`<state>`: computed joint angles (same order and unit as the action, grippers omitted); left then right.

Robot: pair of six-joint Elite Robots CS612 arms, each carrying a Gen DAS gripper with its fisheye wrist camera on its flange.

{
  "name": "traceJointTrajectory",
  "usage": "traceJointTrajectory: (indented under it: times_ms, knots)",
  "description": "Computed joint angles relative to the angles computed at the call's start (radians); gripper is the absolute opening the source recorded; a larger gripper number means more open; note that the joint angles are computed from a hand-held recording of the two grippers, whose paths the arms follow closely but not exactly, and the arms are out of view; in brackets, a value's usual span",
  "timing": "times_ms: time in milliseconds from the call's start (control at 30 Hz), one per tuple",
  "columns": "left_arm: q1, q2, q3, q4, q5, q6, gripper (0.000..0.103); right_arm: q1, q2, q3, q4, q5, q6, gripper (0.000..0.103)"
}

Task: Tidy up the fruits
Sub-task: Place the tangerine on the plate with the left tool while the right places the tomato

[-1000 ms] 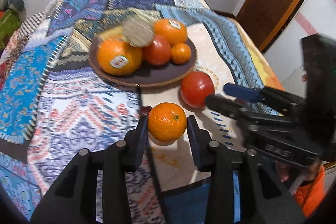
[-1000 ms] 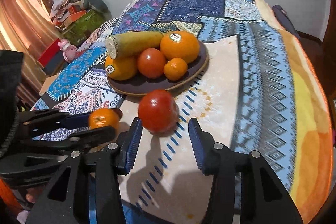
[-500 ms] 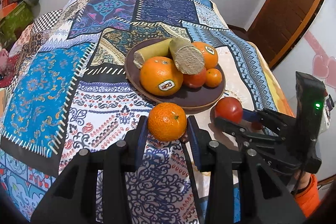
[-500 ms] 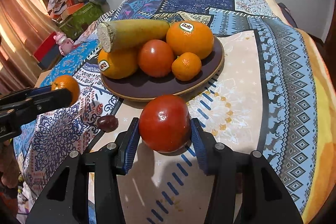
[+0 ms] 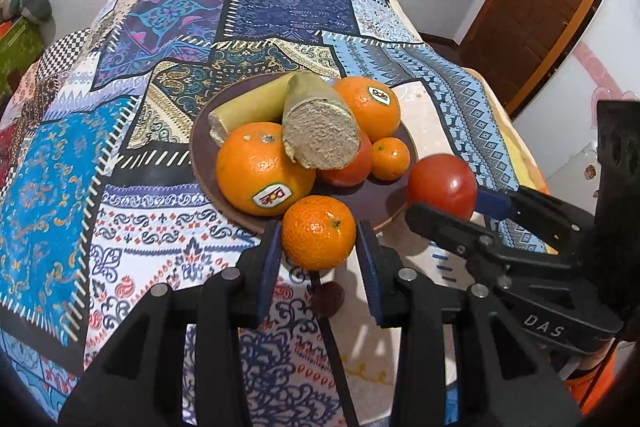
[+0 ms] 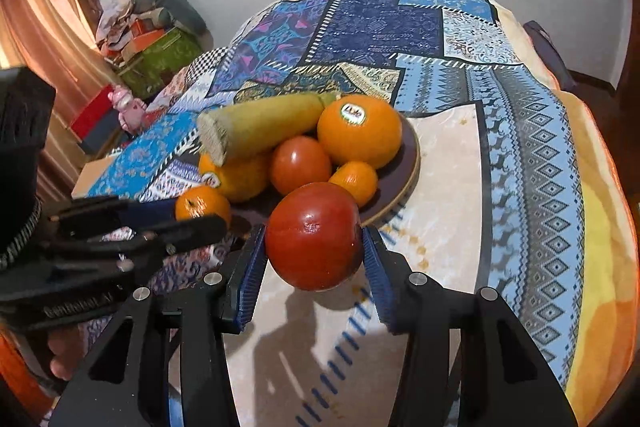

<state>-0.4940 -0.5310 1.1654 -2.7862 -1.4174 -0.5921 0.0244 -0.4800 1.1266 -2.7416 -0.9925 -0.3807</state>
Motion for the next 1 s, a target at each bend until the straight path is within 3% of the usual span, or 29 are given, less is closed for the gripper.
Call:
traceJointTrajectory:
  times_ms: [400,500,567,1000]
  knots:
    - [0.006,0.03,-0.044,0.008,-0.02,-0.014,0.039,-0.002,0.009,-0.022,0.009,0.011,0.017,0.044]
    - [0.008,0.026,-0.034,0.003,-0.019,-0.032,0.046,-0.004,0.011,-0.029,0.026,0.024,0.016,0.044]
    - [0.009,0.019,-0.019,-0.008,-0.008,-0.051,0.058,-0.004,0.012,-0.032,0.031,0.029,0.018,0.044]
    - [0.004,-0.02,0.059,-0.045,0.04,-0.056,0.063,0.016,0.019,-0.042,0.048,-0.002,-0.029,0.045]
